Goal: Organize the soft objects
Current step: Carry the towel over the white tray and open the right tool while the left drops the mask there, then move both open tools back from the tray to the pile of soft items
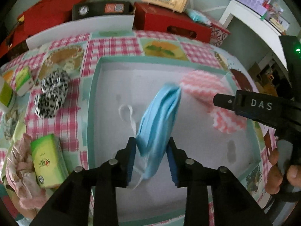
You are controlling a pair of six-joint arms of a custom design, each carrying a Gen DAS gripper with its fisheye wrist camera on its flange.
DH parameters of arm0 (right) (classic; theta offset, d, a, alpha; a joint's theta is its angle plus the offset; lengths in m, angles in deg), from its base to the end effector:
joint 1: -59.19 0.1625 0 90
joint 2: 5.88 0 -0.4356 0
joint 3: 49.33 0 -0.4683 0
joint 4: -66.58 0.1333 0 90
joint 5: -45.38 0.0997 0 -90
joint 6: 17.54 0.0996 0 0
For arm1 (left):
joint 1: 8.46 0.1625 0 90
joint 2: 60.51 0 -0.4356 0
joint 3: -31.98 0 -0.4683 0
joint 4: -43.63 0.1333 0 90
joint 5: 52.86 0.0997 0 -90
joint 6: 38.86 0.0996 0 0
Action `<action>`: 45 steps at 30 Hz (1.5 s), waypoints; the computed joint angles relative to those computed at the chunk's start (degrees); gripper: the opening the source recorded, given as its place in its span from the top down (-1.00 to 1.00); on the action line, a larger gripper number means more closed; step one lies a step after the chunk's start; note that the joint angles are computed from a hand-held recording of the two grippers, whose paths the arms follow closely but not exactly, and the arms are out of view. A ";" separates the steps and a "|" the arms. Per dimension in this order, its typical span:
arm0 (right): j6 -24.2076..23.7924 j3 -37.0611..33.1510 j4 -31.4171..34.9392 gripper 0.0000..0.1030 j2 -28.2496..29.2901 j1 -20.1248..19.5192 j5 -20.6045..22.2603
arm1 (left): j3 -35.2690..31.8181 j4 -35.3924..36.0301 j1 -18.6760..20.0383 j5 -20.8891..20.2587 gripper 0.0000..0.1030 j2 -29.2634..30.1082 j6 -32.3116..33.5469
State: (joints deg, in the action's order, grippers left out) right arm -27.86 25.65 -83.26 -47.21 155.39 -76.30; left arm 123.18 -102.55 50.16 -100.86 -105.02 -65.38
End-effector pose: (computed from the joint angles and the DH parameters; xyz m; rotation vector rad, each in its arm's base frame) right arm 0.1716 -0.8301 0.1586 0.1975 -2.5184 0.5603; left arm -0.2159 -0.7379 0.0705 0.0264 2.5019 -0.6463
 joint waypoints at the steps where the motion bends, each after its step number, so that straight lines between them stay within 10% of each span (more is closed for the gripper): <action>1: -0.39 -0.07 0.19 -0.15 0.27 0.17 -0.88 | -0.17 1.01 0.21 -0.53 0.33 -0.05 -0.68; 12: -4.20 -2.09 0.76 -0.70 3.00 1.63 -7.01 | 0.05 1.51 0.54 -1.78 0.05 -0.70 -2.06; 23: -5.76 -0.36 -5.65 -1.00 1.27 2.24 -6.72 | 1.58 -5.90 -0.38 -1.62 -0.86 -1.45 1.92; 45: -7.32 1.83 -14.34 -1.00 -0.52 2.64 -4.83 | 7.16 -22.43 -1.54 5.31 -0.87 -5.10 4.13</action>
State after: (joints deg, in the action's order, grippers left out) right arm -35.18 27.48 -97.60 -47.73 158.03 -81.13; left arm 130.34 -124.98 48.61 -95.56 -110.13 -61.24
